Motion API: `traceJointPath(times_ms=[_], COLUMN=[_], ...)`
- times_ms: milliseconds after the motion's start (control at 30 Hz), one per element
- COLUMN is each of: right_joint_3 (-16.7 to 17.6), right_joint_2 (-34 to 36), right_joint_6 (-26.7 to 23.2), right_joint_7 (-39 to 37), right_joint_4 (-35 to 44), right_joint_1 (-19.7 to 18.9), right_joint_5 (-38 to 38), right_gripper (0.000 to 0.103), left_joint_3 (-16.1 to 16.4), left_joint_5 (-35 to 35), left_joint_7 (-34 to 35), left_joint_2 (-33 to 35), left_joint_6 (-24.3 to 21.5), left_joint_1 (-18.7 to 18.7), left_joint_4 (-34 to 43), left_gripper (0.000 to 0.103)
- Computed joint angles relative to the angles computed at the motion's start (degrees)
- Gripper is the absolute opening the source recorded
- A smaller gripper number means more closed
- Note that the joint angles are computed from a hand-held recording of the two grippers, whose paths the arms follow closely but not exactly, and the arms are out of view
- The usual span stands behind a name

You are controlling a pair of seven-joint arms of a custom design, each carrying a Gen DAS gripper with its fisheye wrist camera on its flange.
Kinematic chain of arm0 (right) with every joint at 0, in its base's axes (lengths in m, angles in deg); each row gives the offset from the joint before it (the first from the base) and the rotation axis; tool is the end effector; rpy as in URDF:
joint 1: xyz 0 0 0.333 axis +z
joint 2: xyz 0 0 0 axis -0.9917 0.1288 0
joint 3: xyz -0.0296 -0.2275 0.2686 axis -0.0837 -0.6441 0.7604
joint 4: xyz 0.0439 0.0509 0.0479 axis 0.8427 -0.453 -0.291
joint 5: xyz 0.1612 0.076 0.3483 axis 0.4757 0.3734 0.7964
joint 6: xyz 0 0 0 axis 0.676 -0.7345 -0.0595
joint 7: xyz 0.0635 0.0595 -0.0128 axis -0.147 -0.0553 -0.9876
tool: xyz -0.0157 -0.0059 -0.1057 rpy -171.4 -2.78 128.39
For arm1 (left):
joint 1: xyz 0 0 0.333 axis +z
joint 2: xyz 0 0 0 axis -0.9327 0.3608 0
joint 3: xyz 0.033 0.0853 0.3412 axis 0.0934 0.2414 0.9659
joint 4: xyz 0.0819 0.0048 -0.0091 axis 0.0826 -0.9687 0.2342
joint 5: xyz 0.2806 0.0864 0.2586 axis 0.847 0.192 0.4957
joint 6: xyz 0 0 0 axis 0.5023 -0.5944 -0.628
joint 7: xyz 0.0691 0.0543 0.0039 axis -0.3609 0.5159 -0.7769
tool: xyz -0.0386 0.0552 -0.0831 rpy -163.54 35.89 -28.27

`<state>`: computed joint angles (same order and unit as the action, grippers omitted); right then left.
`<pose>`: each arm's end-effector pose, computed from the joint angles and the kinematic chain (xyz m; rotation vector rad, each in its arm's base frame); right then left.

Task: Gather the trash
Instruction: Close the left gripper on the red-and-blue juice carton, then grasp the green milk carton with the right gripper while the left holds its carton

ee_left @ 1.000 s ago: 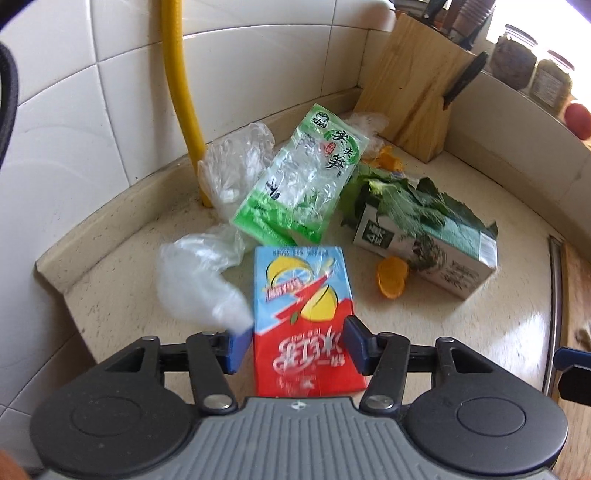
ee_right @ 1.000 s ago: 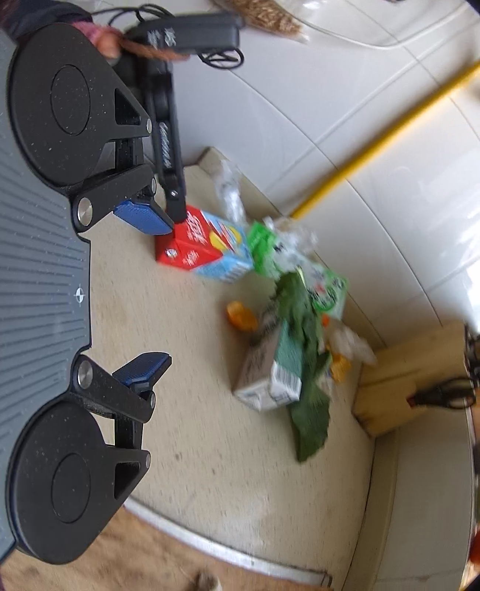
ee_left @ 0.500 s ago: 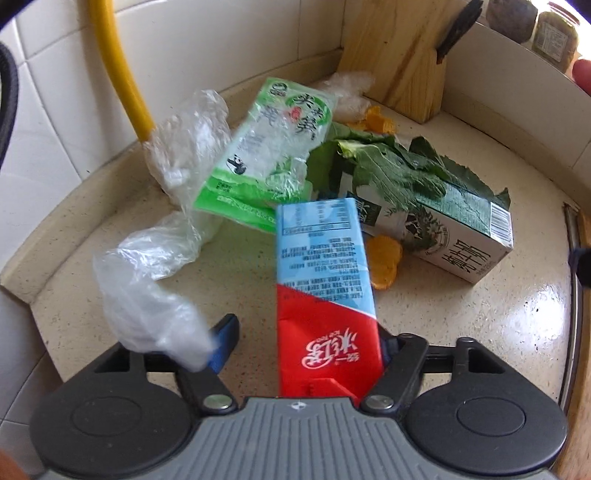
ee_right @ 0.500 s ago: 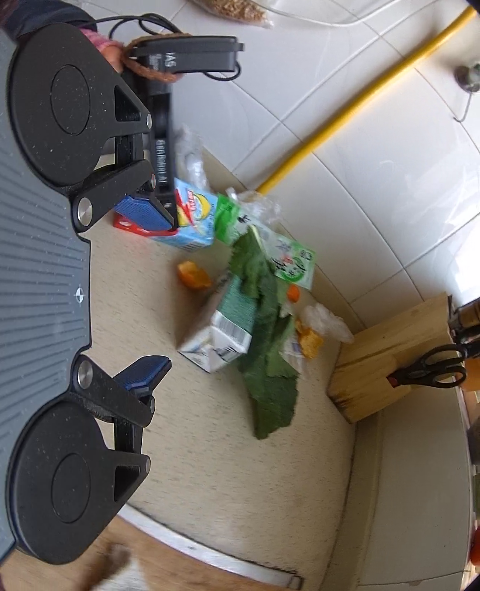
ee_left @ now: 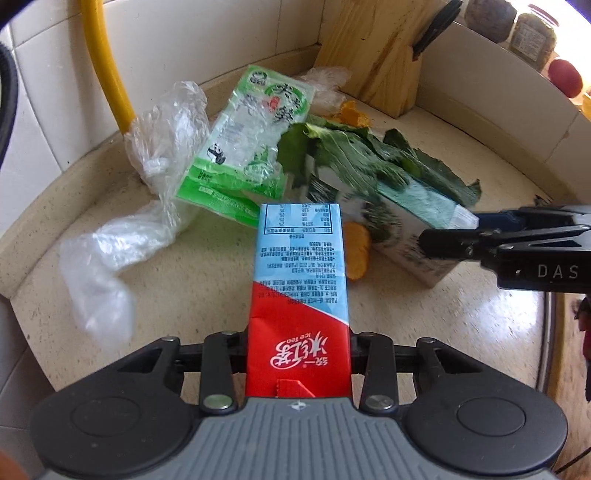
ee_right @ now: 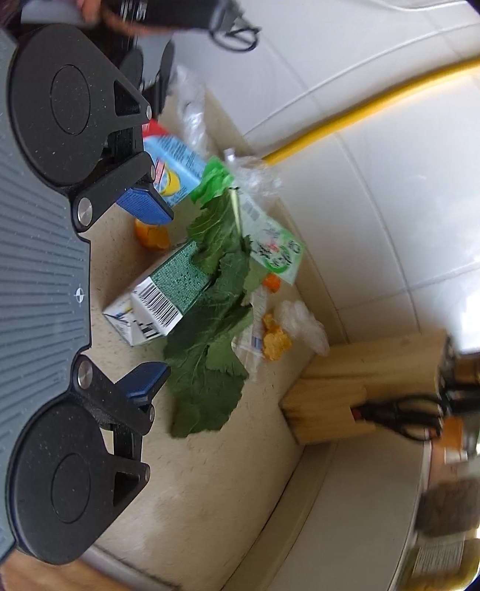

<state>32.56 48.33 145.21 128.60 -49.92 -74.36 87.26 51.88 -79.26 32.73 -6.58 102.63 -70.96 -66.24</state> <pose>0.5899 0.0762 0.4493 -1.6321 1.6508 -0.4055 0.5977 -0.1428 0.4523 -1.7217 2.2708 -0.7408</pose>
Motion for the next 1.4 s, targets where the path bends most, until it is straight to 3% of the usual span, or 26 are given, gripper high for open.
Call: traceJointPath(times_ms=[100,133,167,200,300,400,500,533,600,667,800,867,1000,1267,1400], right_joint_3=[-0.9,-1.4,-2.4,-3.2,-1.2,-1.4,-2.7,-3.1,-3.7,-3.9,-4.1,-4.0,-3.5,-2.6,-2.9], right_joint_2=[2.3,2.9,3.4,3.5,1.0,-3.8,-8.8,-10.0,-11.3,-10.9,-6.5,-4.3,-3.1,-6.2,-8.0], right_joint_6=[-2.4,-2.8,-3.6,-5.5,-10.2,-13.4,-13.6,-13.3,-11.9,-8.5,-9.2,-9.4,-10.1,-8.8,-7.2], right_joint_7=[4.2,6.5,10.6,13.7,13.0,11.0,12.5,12.8,13.2,11.7,7.9,11.3,16.7,16.2,20.5], right_joint_4=[1.9,2.2,2.4,2.5,0.9,-3.3,-8.3,-9.6,-11.1,-11.2,-6.7,-5.1,-5.0,-8.1,-10.3], right_joint_1=[0.6,1.1,2.0,2.4,-0.1,-0.3,1.1,1.5,2.5,3.7,4.3,4.2,3.5,2.8,3.9], right_joint_5=[-7.1,-10.1,-14.9,-17.8,-15.4,-12.2,-14.0,-13.8,-13.4,-13.0,-11.7,-16.8,-21.9,-14.6,-16.9], right_gripper=[0.08,0.075,0.058,0.058,0.053,0.052,0.053,0.057,0.082,0.082,0.083,0.081,0.059,0.048,0.048], left_joint_3=[-0.7,-0.6,-0.3,-0.1,1.3,2.2,2.6,2.6,2.5,2.5,2.4,2.2,2.0,3.6,5.1], left_joint_5=[-4.8,-6.3,-7.4,-8.6,-10.2,-10.1,-7.2,-6.7,-4.0,-1.5,2.6,2.4,-0.1,-9.3,-11.6], left_joint_7=[4.3,5.9,7.3,8.8,11.3,12.1,9.0,8.3,6.0,4.0,0.9,1.1,4.0,13.0,15.6], left_joint_2=[-2.1,-3.0,-3.7,-4.7,-6.8,-7.3,-6.7,-6.6,-6.2,-6.1,-6.0,-6.2,-7.2,-11.1,-13.1], left_joint_6=[-1.4,-2.0,-2.6,-3.0,-4.5,-4.8,-3.7,-3.0,-1.5,-0.2,1.4,2.3,2.5,2.6,2.4], left_joint_1=[1.0,1.0,0.9,0.6,-0.6,-1.9,-2.8,-3.0,-3.5,-3.8,-4.1,-4.1,-4.2,-5.7,-6.7], left_joint_4=[-1.8,-2.5,-2.9,-3.7,-5.4,-5.9,-5.7,-5.6,-5.4,-5.7,-6.9,-7.7,-8.6,-11.7,-13.4], left_gripper=[0.033,0.033,0.033,0.033,0.033,0.033,0.033,0.033,0.034,0.034,0.034,0.033,0.033,0.033,0.033])
